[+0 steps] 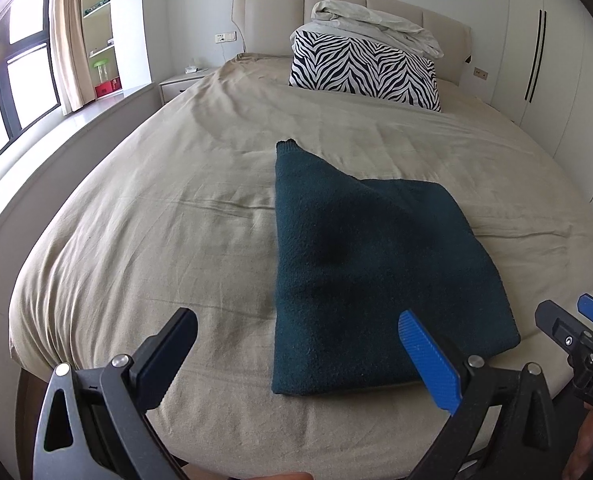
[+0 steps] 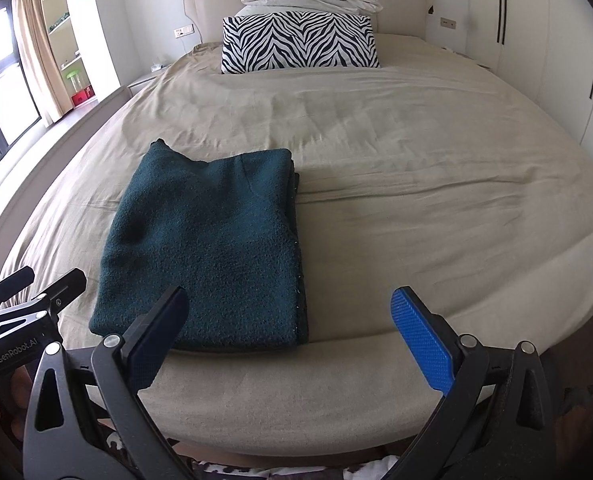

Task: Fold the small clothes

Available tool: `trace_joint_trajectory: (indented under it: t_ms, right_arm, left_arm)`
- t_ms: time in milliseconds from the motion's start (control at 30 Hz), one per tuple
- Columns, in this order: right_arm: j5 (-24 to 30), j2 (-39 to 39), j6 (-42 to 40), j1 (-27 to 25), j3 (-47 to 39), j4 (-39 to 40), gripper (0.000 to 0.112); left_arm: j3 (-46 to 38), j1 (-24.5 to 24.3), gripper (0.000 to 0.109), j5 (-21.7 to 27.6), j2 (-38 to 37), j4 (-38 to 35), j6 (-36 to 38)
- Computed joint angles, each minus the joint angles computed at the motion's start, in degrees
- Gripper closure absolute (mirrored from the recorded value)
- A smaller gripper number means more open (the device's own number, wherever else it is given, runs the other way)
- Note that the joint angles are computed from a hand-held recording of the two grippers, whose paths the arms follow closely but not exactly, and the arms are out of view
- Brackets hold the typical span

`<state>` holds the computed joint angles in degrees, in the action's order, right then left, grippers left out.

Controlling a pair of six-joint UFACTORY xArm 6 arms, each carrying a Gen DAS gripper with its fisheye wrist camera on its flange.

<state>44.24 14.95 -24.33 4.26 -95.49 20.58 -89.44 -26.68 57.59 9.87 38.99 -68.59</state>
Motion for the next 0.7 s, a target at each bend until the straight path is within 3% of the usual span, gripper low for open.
trace_joint_trajectory:
  t_ms: [700]
  right_arm:
    - [1.06,0.87,1.57,0.33,-0.71,-2.27,0.009]
  left_arm:
    - [1.07,0.38,0.006,-0.52,-0.09,-0.79,-0.16]
